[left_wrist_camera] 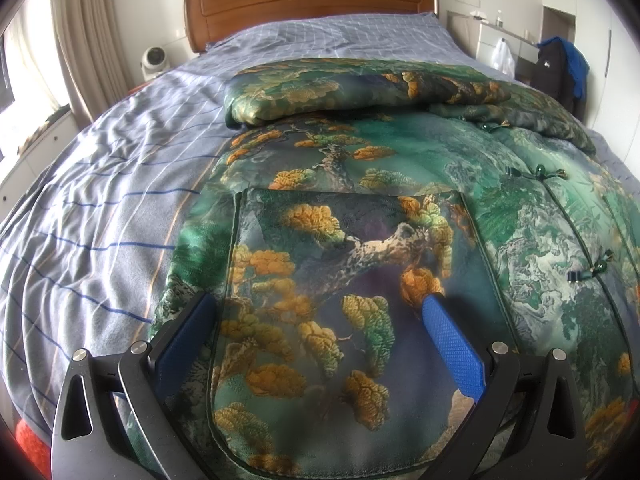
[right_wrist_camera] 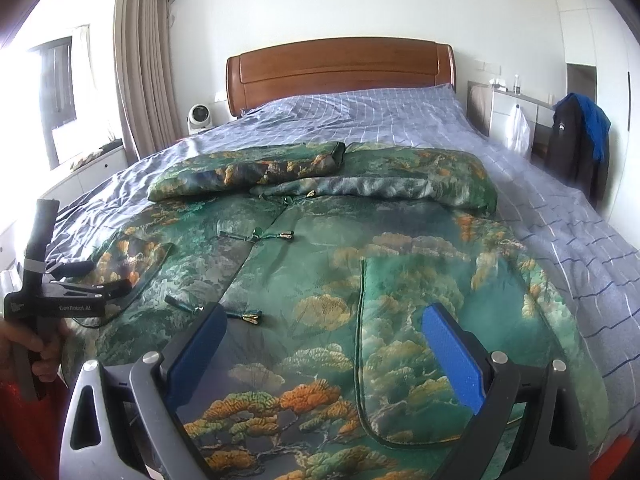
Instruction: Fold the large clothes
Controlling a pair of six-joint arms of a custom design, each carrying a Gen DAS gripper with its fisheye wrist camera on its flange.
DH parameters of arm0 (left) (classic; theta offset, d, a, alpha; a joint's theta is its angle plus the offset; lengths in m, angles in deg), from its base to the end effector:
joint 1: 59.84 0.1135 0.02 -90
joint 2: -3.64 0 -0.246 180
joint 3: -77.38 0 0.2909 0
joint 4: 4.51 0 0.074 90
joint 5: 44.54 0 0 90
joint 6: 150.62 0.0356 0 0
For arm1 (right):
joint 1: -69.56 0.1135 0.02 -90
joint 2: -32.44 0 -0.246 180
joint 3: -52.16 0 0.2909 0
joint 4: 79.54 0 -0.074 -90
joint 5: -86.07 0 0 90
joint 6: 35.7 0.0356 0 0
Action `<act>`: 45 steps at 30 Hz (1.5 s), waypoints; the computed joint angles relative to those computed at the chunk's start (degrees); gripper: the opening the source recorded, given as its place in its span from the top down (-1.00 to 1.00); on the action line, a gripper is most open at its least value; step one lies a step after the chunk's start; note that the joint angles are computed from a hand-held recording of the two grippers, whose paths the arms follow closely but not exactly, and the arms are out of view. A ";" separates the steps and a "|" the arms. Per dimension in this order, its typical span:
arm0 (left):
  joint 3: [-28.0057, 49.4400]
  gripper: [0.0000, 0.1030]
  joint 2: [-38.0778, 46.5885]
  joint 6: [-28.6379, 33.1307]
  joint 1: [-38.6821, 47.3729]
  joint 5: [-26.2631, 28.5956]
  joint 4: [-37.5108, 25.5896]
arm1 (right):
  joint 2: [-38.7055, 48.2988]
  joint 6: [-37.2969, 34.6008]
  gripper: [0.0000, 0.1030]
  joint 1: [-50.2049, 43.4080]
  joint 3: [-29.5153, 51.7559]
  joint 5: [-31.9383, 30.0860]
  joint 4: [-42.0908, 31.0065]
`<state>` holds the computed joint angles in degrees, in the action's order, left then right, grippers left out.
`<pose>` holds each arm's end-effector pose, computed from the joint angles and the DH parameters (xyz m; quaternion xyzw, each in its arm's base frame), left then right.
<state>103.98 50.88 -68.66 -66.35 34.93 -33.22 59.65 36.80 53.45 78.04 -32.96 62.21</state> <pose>0.1957 -0.0158 0.1089 -0.0443 0.9333 0.0416 0.3540 0.1711 -0.0314 0.1522 -0.1174 0.8745 0.0979 0.4603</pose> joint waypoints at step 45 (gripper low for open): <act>0.48 -0.99 -22.56 -2.62 17.79 3.91 -15.77 | -4.89 0.22 -0.90 -2.17 -1.31 -1.56 -0.64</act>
